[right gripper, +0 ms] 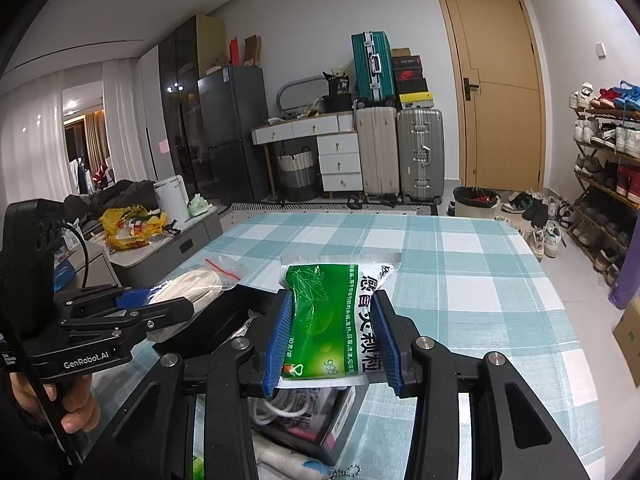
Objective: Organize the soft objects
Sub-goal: 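Carry the green sachet and rope bag with both grippers over the black box, then lower both items into the box and open both grippers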
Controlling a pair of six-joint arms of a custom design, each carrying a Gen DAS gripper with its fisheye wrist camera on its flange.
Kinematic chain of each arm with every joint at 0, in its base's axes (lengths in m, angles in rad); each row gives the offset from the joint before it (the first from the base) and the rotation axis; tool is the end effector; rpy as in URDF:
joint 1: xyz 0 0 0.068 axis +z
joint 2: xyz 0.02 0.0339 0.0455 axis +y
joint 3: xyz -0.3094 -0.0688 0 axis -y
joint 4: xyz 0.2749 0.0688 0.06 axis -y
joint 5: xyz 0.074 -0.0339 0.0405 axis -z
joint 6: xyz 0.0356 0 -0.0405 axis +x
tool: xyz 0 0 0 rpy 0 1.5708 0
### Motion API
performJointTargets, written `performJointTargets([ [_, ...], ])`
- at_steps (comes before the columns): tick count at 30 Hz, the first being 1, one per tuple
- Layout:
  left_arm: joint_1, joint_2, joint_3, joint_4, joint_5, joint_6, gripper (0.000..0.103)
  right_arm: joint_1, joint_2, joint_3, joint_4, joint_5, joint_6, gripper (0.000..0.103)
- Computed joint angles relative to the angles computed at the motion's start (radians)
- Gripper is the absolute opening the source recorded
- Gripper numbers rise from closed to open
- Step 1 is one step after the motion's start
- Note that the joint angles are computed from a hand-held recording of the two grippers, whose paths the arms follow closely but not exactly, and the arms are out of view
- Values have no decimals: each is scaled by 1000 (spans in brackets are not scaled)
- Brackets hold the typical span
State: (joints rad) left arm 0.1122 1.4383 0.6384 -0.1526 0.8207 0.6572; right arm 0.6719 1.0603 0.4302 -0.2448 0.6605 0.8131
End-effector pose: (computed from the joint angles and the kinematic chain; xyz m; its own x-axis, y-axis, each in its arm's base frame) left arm 0.2719 0.0044 0.1847 -0.4303 0.3706 -0.8231 0.7679 0.6296 -0.1179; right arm 0.1637 0.1023 0.1916 -0.5463 0.2985 -0.7826 0.3101 0.9400 0.1421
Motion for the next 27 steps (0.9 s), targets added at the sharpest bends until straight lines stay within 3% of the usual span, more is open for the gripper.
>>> performJointTargets([
  [6, -27, 24, -2, 26, -29, -3, 35, -79, 109, -7, 121, -124, -64, 40],
  [12, -42, 48, 5, 30, -44, -4, 35, -94, 193, 1, 196, -169, -99, 40],
  [27, -107, 59, -33, 77, -143, 38, 36, -118, 329, 63, 161, -233, -131, 40],
])
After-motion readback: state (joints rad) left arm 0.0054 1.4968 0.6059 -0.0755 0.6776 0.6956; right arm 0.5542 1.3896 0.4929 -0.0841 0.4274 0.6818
